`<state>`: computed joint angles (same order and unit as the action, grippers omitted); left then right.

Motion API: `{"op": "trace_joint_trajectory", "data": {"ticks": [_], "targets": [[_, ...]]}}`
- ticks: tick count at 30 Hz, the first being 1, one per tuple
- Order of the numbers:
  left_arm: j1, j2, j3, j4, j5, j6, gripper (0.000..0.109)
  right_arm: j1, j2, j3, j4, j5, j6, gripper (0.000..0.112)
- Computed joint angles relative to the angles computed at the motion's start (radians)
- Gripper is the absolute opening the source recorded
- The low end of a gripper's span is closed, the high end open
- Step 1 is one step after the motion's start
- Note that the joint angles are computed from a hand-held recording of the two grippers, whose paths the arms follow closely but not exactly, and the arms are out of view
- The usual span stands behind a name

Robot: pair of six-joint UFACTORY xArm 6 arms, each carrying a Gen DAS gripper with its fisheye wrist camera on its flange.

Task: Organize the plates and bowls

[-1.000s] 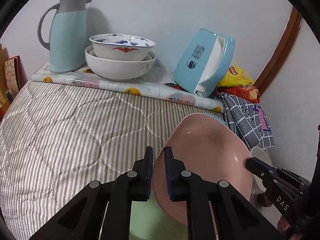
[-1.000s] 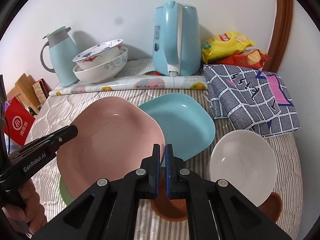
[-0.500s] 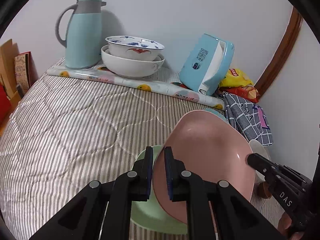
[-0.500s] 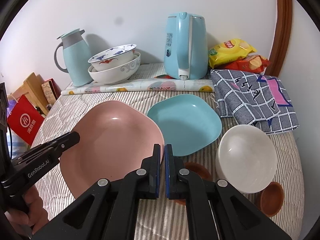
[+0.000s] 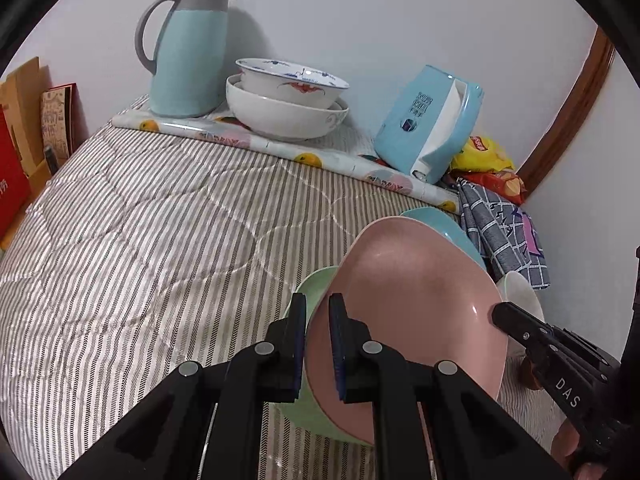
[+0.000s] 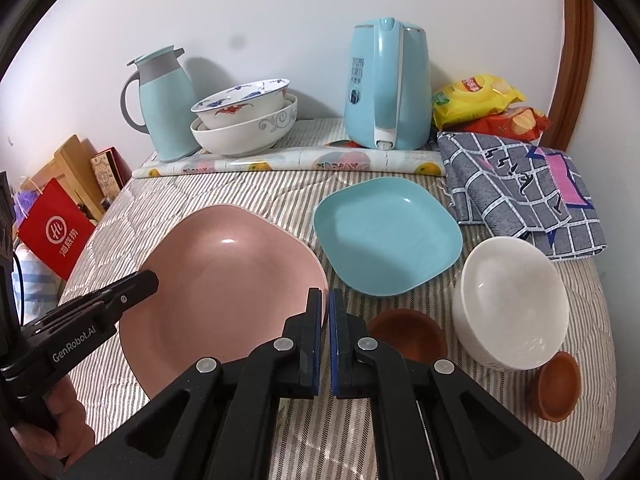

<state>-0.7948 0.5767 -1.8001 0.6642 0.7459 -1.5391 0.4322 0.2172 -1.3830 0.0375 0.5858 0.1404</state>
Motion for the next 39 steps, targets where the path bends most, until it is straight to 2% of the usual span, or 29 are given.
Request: {"op": "trace_joint_trajectory", "data": {"ticks": [30,35,39], "targets": [[0.029,0.02,0.068,-0.098,-0.063,0.028,0.012,0.015,0.114,-0.058,0.028,0.037,-0.042,0.003],[0.027,0.023,0.066,-0.104,-0.061,0.038,0.012,0.01,0.119,-0.063,0.05,0.049,-0.053,0.006],[0.029,0.015,0.078,-0.133,-0.077,0.044,0.018,0.012,0.106,-0.058,0.057,0.05,-0.065,0.009]]}}
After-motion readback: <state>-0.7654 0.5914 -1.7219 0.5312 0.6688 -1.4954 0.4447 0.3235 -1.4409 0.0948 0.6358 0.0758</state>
